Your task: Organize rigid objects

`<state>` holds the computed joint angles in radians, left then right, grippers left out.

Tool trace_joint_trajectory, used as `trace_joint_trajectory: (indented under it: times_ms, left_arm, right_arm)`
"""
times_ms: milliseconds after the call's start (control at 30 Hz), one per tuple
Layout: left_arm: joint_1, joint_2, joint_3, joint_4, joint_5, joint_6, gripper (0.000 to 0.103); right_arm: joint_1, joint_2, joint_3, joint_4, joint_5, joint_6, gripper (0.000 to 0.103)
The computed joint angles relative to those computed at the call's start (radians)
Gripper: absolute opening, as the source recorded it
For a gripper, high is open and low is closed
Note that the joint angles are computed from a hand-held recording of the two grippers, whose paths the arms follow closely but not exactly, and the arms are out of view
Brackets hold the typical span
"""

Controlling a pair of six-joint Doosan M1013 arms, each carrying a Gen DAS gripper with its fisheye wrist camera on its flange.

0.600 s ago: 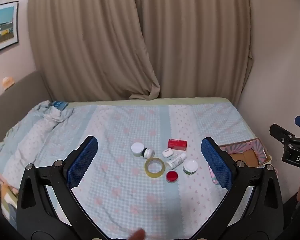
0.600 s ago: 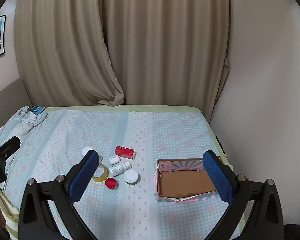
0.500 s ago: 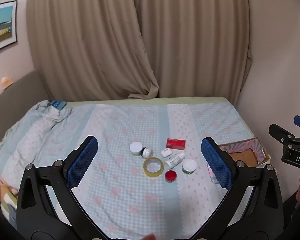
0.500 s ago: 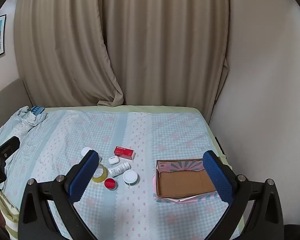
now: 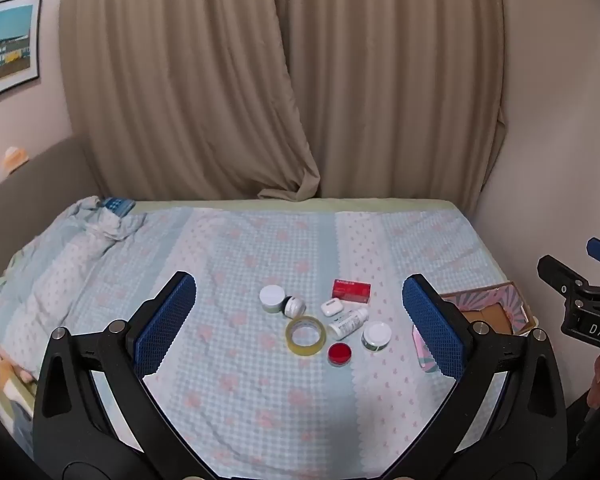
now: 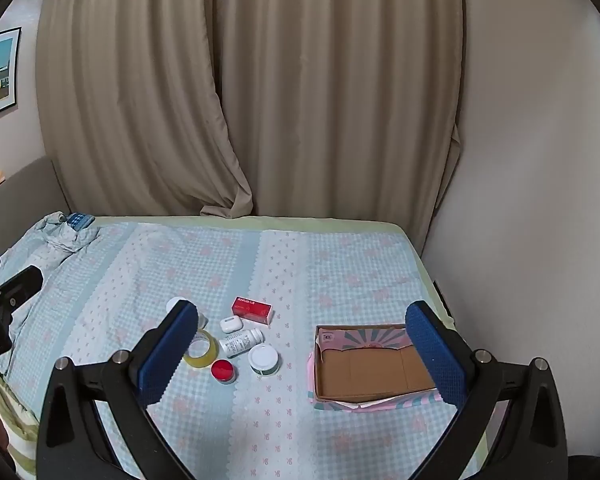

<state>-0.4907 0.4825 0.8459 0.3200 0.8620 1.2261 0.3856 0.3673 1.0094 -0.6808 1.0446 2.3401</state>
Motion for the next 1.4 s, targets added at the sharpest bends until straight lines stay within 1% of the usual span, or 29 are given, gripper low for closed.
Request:
trace_joint_trajectory:
  times_ms: [367, 467, 600, 867, 1400]
  left_arm:
    - [0.000, 0.000, -0.005, 0.012, 0.001, -0.028, 0.103]
    - [0.000, -0.001, -0.003, 0.012, -0.001, -0.028, 0.103]
    - [0.000, -0.002, -0.001, 0.015, -0.002, -0.028, 0.103]
    - [0.002, -0.002, -0.002, 0.013, -0.002, -0.027, 0.103]
    - [0.001, 0.000, 0.001, 0.008, -0.006, -0.026, 0.102]
  right_arm:
    - [-0.011, 0.009, -0.024, 0.013, -0.008, -0.027, 0.103]
    - [-0.004, 0.010, -0.022, 0.000, 0.000, -0.022, 0.103]
    - [-0.002, 0.002, -0.003, -0.007, -0.012, -0.012, 0.103]
    - [-0.006, 0.016, -0.036, 0.016, 0.012, -0.032, 0.103]
    - [-0.006, 0.005, -0.011, 0.011, -0.005, -0.006, 0.103]
